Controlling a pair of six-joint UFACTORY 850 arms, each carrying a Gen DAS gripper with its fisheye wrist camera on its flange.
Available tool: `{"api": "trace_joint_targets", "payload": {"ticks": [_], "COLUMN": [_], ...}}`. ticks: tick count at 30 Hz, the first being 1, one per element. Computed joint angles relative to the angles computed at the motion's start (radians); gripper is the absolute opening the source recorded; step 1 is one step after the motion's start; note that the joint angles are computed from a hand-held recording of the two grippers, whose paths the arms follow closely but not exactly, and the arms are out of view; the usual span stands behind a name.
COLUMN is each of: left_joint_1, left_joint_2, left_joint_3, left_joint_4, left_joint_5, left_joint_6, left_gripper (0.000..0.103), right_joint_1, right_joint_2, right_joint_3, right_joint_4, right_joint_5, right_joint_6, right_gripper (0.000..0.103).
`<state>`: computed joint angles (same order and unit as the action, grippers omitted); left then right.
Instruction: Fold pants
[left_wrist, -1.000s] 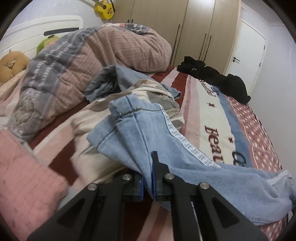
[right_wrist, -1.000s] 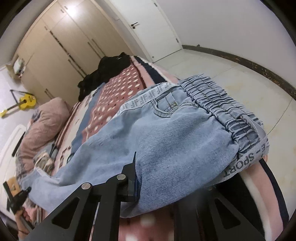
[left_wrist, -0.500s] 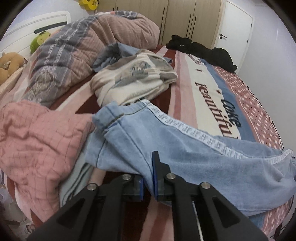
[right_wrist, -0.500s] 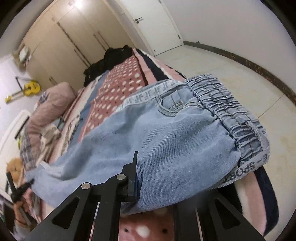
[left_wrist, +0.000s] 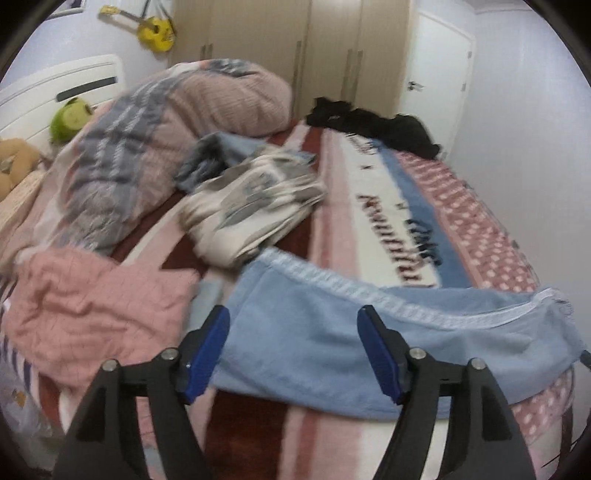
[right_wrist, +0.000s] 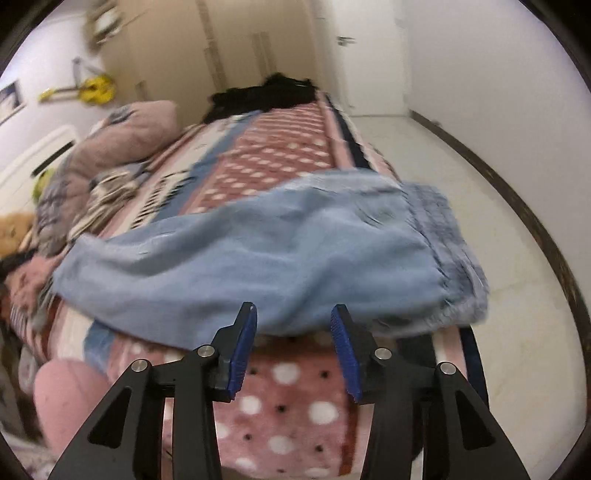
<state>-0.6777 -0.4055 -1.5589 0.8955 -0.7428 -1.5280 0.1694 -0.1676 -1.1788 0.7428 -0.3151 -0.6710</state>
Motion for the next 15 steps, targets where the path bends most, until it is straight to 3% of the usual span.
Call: {"api": "trace_joint_targets", "payload": {"ticks": [3,7,10,12,15], "left_joint_1": [0.010,0.025,0.039,0.041,0.038], "left_joint_2": [-0.044,-0.150,-0.245,-0.302,-0.375], "left_joint_3": [-0.068,-0.203,-0.323,-0.397,-0.495], "left_joint_4": [-0.050,-0.204,-0.369,-0.434,-0.486], "left_joint_5": [0.069,0.115,0.118,0.101,0.064], "left_joint_6": [0.070,0.247,0.400,0.478,0.547], "left_gripper": [0.071,0.071,0.071,0.071,0.071], "right_joint_1": [0.031,0.066,0.094,0.101,0.118], "right_joint_2": [-0.004,-0.063,-0.177,-0.284,-0.411], "right_joint_3": [-0.040,-0.128,-0.269,-0.399,-0.557], "right_joint_4": [0.113,0.271,0.160,0.094,-0.003], "right_joint_5": [-0.063,-0.114,-0.190,-0.278,-0.322], "right_joint_6": [-0.184,-0.454,-0.462,-0.446,-0.412], "right_gripper": [0.039,0.055,0.065,0.065,0.065]}}
